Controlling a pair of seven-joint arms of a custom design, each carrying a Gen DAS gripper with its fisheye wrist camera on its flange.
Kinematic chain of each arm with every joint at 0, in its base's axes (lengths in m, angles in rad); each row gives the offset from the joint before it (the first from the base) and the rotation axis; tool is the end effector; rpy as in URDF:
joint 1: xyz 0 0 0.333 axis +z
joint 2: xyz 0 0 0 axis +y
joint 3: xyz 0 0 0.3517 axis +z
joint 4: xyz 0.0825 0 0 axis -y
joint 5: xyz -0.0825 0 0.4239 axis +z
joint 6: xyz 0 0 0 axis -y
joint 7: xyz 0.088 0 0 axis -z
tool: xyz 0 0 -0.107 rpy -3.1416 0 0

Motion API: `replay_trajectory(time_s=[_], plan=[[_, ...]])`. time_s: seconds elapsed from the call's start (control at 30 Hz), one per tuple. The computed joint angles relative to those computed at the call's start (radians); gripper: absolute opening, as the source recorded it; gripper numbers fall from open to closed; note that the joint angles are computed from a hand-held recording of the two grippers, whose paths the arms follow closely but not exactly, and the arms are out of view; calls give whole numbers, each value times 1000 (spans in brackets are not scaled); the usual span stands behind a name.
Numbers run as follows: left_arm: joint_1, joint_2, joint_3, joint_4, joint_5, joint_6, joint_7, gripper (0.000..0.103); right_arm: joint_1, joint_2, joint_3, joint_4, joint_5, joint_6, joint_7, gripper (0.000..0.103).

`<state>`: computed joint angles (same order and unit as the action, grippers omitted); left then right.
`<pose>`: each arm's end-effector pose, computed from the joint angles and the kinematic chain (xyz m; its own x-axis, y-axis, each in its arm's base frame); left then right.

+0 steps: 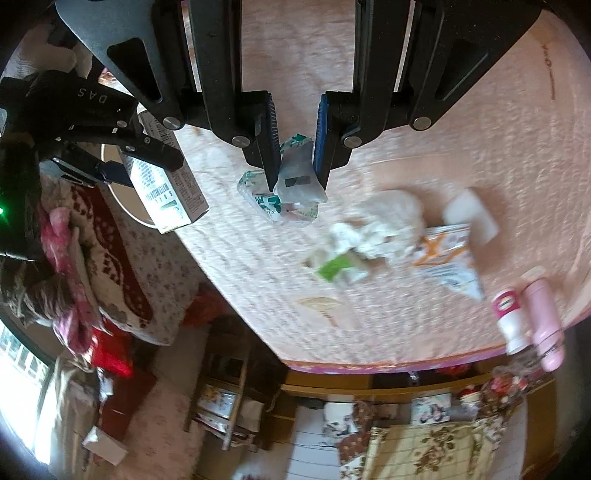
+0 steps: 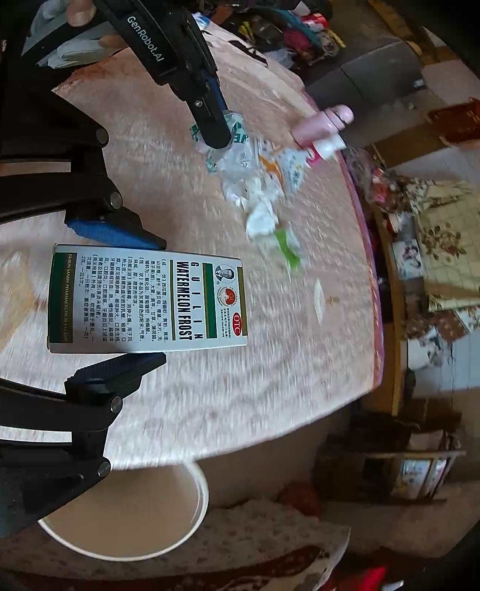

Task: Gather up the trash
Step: 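Carry the wrapper and Watermelon Frost box with both tools over the bucket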

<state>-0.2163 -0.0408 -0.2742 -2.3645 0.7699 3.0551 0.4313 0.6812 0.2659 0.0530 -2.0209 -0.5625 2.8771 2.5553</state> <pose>0.4642 -0.3107 0.4197 -0.1718 -0.9652 0.1974 -0.7531 -0.0005 -0.6579 0.4806 0.4719 0.3888 0.2881 -0.9441 -0.1602 -0.8044 -0.1478 -0.5754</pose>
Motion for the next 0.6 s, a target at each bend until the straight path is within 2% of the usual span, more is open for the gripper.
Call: replay_trajectory(time_s=[0.13,0.27,0.6], plan=[[-40,54,-8,61,-40,-12,55,14,-7,-59,-30,-75,-56,10,76,52],[-100,111,5,124,-100,-21,130,14,-47,-121,-35,-151,-132,11,171,52],[-241,253,32,287,-244,-66,315,14,-197,-228,20,-296,-221,11,299,52]])
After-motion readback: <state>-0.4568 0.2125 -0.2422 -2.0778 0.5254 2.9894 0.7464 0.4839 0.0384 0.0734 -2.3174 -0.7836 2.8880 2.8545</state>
